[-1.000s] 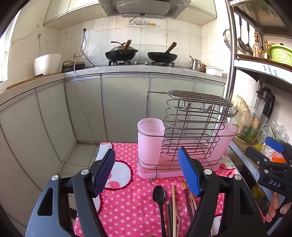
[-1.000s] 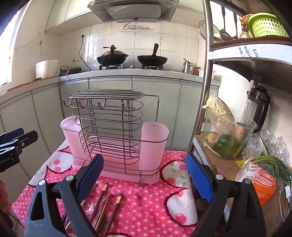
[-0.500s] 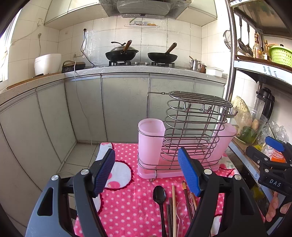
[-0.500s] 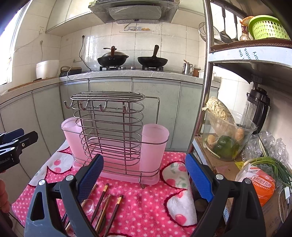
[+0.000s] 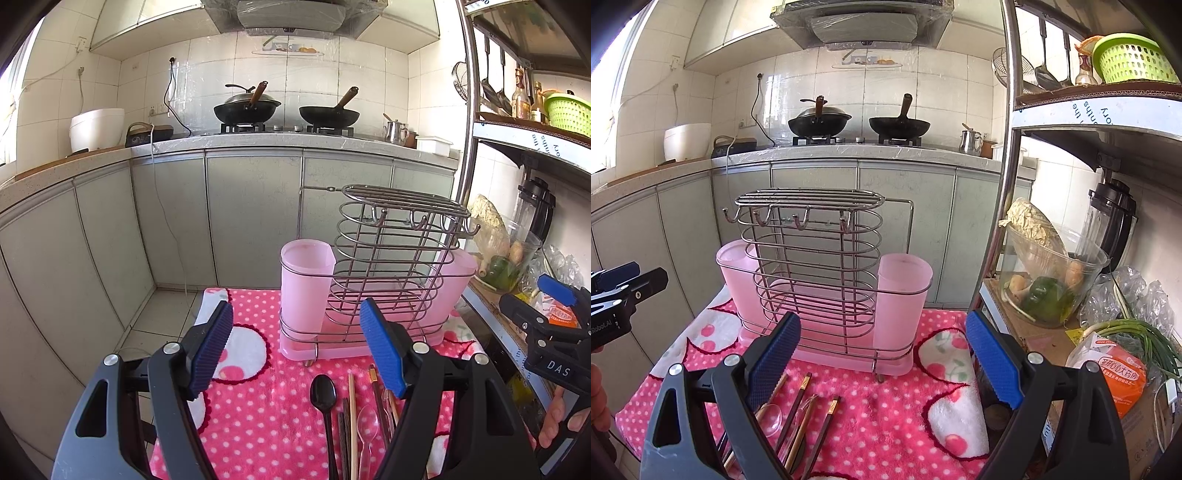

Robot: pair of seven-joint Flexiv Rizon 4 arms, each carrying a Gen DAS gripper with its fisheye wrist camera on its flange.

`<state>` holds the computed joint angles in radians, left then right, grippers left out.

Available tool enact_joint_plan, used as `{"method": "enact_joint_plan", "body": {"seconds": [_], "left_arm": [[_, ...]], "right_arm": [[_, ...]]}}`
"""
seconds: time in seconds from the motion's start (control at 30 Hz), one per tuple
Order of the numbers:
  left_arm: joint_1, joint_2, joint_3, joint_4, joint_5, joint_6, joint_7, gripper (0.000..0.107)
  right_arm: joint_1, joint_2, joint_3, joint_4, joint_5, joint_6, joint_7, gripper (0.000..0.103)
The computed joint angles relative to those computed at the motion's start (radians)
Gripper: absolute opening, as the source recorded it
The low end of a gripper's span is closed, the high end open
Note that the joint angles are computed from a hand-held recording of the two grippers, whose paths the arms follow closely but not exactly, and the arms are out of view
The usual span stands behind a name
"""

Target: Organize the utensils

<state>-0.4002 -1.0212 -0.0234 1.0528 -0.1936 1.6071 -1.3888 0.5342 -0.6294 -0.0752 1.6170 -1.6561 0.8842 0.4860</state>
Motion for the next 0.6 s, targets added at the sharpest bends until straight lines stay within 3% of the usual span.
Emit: {"method": "enact_joint_plan", "body": {"seconds": [0.3, 0.6], "left_arm": [[0.005, 0.001, 0.01, 0.005, 0.002, -0.031, -0.009, 0.072], [0.022, -0.002, -0.009, 0.009, 0.012, -0.034, -0.007, 0.072]], "right_arm": [[-0.007, -0.004, 0.004, 0.001, 0.018, 0.027, 0.0, 0.082], [-0.006, -0.007, -0.001, 0.005, 0.018, 0.033, 0.008, 0.081]]}}
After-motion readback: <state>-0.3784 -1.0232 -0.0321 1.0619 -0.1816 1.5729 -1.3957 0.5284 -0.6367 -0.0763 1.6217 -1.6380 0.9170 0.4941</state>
